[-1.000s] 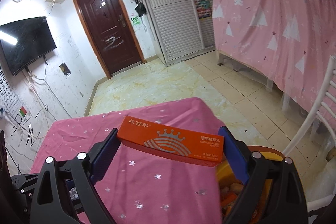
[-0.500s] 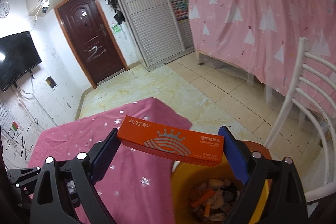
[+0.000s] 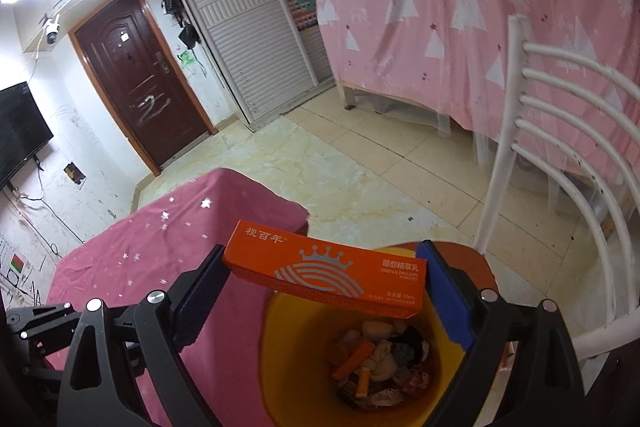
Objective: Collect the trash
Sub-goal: 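Open both tools to drop the paper and box into the bucket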
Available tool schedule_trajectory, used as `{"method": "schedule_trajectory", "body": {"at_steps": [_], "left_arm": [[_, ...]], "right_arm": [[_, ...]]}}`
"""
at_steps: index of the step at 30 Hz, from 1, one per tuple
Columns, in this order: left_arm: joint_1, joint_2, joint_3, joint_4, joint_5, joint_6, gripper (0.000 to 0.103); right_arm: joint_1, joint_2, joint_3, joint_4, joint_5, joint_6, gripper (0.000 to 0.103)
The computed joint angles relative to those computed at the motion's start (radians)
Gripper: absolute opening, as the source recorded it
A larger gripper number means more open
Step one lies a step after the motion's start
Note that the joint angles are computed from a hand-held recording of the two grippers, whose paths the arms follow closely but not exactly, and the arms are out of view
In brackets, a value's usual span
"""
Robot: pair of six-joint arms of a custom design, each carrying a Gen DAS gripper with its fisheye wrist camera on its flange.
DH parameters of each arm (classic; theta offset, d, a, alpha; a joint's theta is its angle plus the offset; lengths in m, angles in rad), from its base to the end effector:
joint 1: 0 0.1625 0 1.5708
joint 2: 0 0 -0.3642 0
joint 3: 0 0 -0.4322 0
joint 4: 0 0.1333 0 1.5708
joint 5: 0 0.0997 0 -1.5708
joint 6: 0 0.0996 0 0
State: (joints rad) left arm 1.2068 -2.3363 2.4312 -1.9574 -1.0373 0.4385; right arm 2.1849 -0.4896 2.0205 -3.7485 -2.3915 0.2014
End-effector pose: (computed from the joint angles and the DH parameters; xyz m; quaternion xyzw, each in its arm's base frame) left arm 0.0658 -0.3440 0.3307 0.3375 0.8936 -0.1304 0.2658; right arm 0.3140 -0.3404 -0.0922 0.0541 -0.8770 0.4175 0.2317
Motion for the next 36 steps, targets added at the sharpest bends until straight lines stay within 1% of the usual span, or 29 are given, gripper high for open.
{"method": "schedule_trajectory", "body": {"at_steps": [8, 12, 17, 20, 22, 28, 29, 30, 31, 33, 36], "left_arm": [[-0.022, 0.062, -0.002, -0.016, -0.011, -0.041, 0.031], [-0.028, 0.079, 0.004, -0.019, -0.021, -0.053, 0.031], [-0.014, 0.100, -0.006, -0.012, -0.068, -0.045, 0.031], [-0.012, 0.105, -0.006, -0.017, -0.080, -0.041, 0.031], [-0.012, 0.110, -0.006, -0.020, -0.083, -0.041, 0.031], [-0.019, 0.136, -0.006, -0.027, -0.108, -0.055, 0.032], [-0.022, 0.137, -0.007, -0.024, -0.112, -0.056, 0.034], [-0.024, 0.136, -0.007, -0.024, -0.113, -0.056, 0.047], [-0.027, 0.131, -0.004, -0.027, -0.115, -0.059, 0.064], [-0.029, 0.121, -0.002, -0.035, -0.123, -0.062, 0.077], [-0.028, 0.116, -0.008, -0.036, -0.127, -0.060, 0.078]], "right_arm": [[-0.054, -0.016, 0.050, 0.011, 0.034, 0.044, 0.087], [-0.069, -0.022, 0.062, -0.002, 0.048, 0.040, 0.088], [-0.084, -0.028, 0.067, -0.008, 0.069, 0.032, 0.089], [-0.089, -0.031, 0.070, -0.021, 0.063, 0.031, 0.091], [-0.095, -0.035, 0.077, -0.041, 0.074, 0.028, 0.093], [-0.099, -0.046, 0.093, -0.080, 0.063, 0.042, 0.093], [-0.102, -0.050, 0.097, -0.085, 0.061, 0.042, 0.093], [-0.103, -0.053, 0.100, -0.090, 0.056, 0.045, 0.093], [-0.104, -0.056, 0.104, -0.091, 0.052, 0.046, 0.093], [-0.104, -0.060, 0.108, -0.093, 0.039, 0.050, 0.093], [-0.104, -0.063, 0.112, -0.096, 0.037, 0.053, 0.094]]}}
